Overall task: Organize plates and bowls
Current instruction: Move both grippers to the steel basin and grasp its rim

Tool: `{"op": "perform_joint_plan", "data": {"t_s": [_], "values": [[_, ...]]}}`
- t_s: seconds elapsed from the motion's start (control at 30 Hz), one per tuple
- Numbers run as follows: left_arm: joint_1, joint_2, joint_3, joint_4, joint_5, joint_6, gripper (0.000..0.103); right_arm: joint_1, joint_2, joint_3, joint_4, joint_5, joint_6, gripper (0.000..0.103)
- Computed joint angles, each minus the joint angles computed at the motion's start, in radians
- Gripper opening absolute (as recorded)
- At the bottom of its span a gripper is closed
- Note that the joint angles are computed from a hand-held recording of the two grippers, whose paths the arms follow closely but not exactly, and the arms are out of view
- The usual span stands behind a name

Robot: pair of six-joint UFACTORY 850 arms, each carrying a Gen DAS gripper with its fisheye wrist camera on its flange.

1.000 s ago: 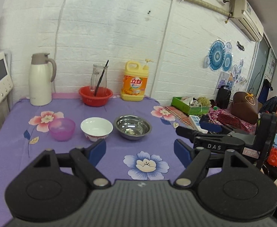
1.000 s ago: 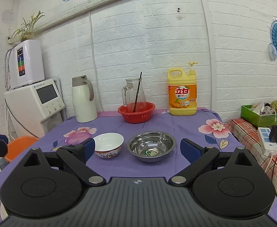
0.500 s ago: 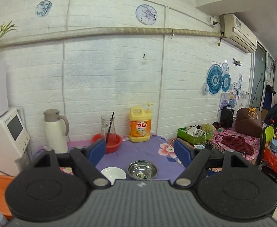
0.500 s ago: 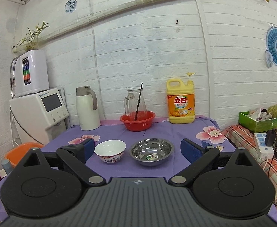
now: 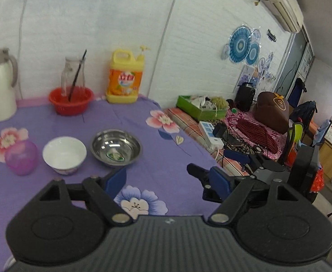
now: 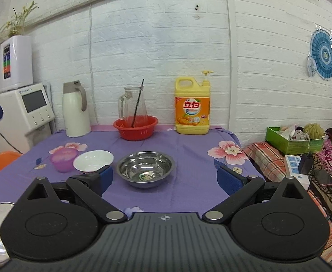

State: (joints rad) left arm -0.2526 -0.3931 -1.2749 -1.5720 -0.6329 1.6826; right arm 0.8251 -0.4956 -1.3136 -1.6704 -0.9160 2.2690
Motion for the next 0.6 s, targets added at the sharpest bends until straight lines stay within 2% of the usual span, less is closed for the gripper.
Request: {"op": "perform_joint_plan", "data": {"t_s": [0.17,0.37,0.47,0.6], "values": [[-0.024,-0.252,-0.258,0.114,-0.023,-0.429,0.079,-0.092,-0.032,-0.029,0.056,0.100,-0.081,0.103],[-0.044,-0.448,-0.496,0.202,0.073,-0.777,0.079,-0.214,-0.121,-0.137,0.095,0.289,-0.157,0.103],[-0.049,-0.528,-0.602,0.292,0.086,-0.941,0.079,-0.261,-0.210,-0.258,0.205,0.373,-0.333,0.103],[-0.052,-0.610,-0.712,0.369,0.095,-1.085,0.079,-0.277,-0.309,-0.392,0.299,0.424,-0.550,0.103]]}}
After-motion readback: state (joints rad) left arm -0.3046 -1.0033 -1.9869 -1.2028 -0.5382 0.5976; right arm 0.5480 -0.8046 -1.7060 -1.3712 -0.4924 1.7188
